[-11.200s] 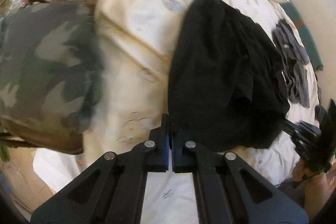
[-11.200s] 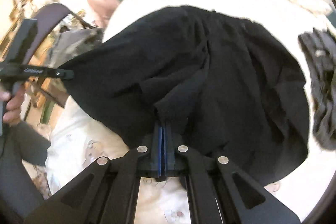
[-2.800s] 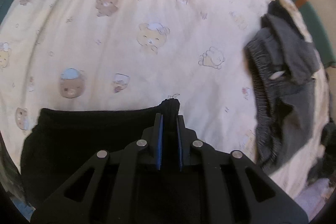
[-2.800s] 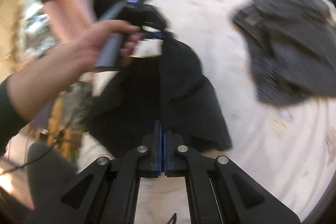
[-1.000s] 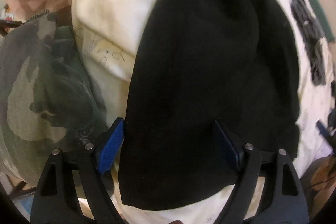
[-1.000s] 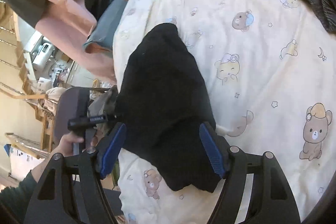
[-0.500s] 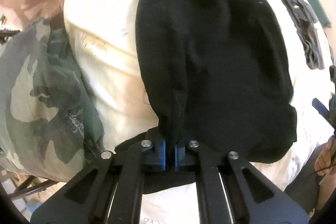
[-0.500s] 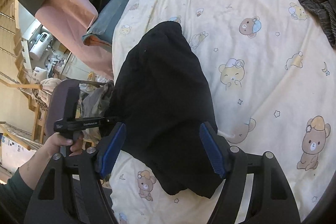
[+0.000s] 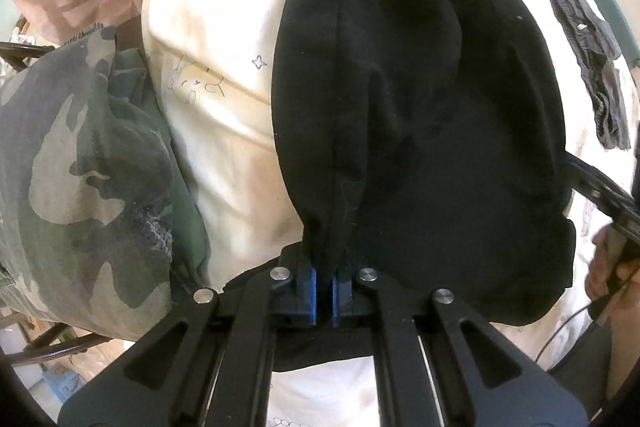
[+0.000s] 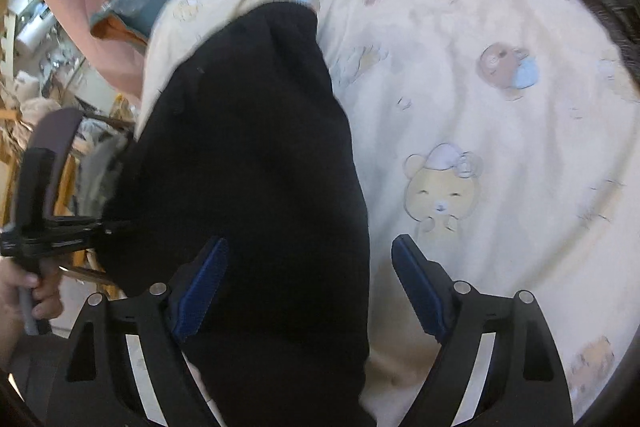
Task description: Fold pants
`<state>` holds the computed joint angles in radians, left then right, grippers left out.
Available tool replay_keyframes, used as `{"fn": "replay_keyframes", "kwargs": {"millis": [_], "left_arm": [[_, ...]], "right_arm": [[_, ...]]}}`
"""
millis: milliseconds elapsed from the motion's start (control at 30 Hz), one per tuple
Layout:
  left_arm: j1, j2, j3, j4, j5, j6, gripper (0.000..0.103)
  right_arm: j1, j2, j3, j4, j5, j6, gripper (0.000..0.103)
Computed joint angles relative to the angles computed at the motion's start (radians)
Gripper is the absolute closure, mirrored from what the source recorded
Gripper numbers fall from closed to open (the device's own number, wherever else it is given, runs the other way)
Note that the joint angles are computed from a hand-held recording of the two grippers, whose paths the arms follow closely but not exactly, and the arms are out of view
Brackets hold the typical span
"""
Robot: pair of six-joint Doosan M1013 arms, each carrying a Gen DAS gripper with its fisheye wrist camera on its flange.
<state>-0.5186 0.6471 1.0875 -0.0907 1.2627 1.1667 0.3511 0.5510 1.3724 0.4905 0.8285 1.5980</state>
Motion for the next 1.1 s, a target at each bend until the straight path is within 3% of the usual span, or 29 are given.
{"fn": "replay_keyframes", "kwargs": {"millis": [167, 300, 433, 533, 600, 867, 1100], "left_arm": [[-0.008, 0.008, -0.010, 0.001, 0.010, 0.003, 0.100], [-0.008, 0.019, -0.023, -0.006, 0.021, 0.001, 0.100], [-0.010, 0.025, -0.033, 0.005, 0.030, 0.005, 0.100], [-0.012, 0.025, -0.031, 0.005, 0.028, 0.007, 0.100], [-0.013, 0.025, -0.036, 0.003, 0.029, 0.013, 0.100], [-0.012, 0.009, -0.033, -0.008, 0.003, 0.024, 0.101], [-0.013, -0.039, 0.007, -0.090, -0.043, 0.012, 0.101]], "right_arm": [[-0.019, 0.027, 0.009, 0.162, 0.088, -0.110, 0.016], [-0.041, 0.045, 0.004, 0.355, 0.249, -0.226, 0.016], [-0.026, 0.032, 0.018, 0.311, 0.239, -0.231, 0.020], [-0.017, 0.030, 0.011, 0.216, 0.219, -0.151, 0.058], [-0.019, 0.025, 0.014, 0.179, 0.207, -0.102, 0.092], [-0.025, -0.028, 0.030, 0.192, 0.184, -0.155, 0.098], [-0.032, -0.088, 0.081, 0.189, 0.108, -0.117, 0.099]]}}
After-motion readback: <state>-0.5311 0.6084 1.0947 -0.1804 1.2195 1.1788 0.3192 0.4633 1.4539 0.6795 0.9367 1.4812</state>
